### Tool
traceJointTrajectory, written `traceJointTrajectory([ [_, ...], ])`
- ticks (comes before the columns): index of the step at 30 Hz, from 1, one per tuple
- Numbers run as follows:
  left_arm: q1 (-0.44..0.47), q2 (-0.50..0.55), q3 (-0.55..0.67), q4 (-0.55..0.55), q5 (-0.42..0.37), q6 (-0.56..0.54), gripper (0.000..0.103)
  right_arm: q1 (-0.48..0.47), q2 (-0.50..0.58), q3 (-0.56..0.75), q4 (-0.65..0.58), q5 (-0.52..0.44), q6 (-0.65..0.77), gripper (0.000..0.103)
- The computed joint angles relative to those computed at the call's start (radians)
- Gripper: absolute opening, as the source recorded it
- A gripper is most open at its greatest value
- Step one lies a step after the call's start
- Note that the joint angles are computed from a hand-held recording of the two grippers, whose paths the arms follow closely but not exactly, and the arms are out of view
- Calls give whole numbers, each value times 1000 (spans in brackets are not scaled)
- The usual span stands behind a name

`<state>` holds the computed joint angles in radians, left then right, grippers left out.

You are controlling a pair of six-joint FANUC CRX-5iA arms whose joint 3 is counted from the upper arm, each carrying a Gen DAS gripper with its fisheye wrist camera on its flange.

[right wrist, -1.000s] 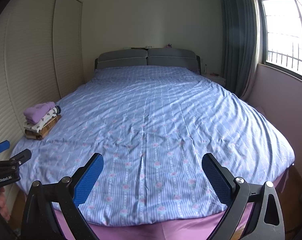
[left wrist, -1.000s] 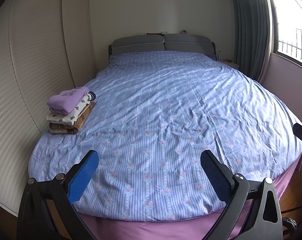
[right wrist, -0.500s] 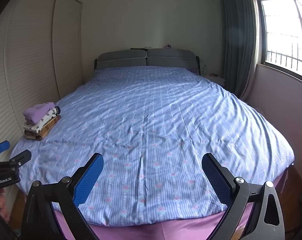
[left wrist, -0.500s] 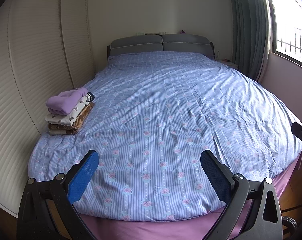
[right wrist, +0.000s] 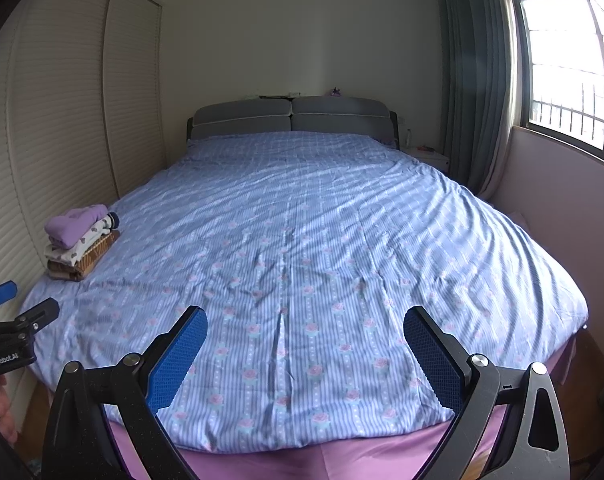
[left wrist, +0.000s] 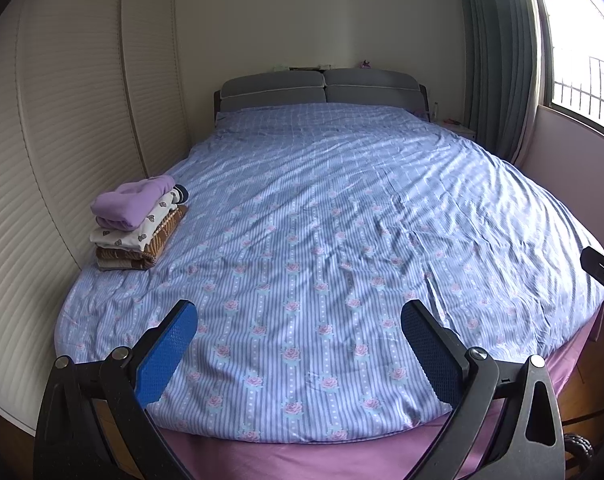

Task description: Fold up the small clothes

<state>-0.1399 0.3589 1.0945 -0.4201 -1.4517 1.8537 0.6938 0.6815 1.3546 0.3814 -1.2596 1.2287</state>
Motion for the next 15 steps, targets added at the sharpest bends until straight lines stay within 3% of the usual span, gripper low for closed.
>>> traceJointTrajectory([
  [15,5,-8,-18,26,12,14,103,1,-41,-83,9,36,-18,100],
])
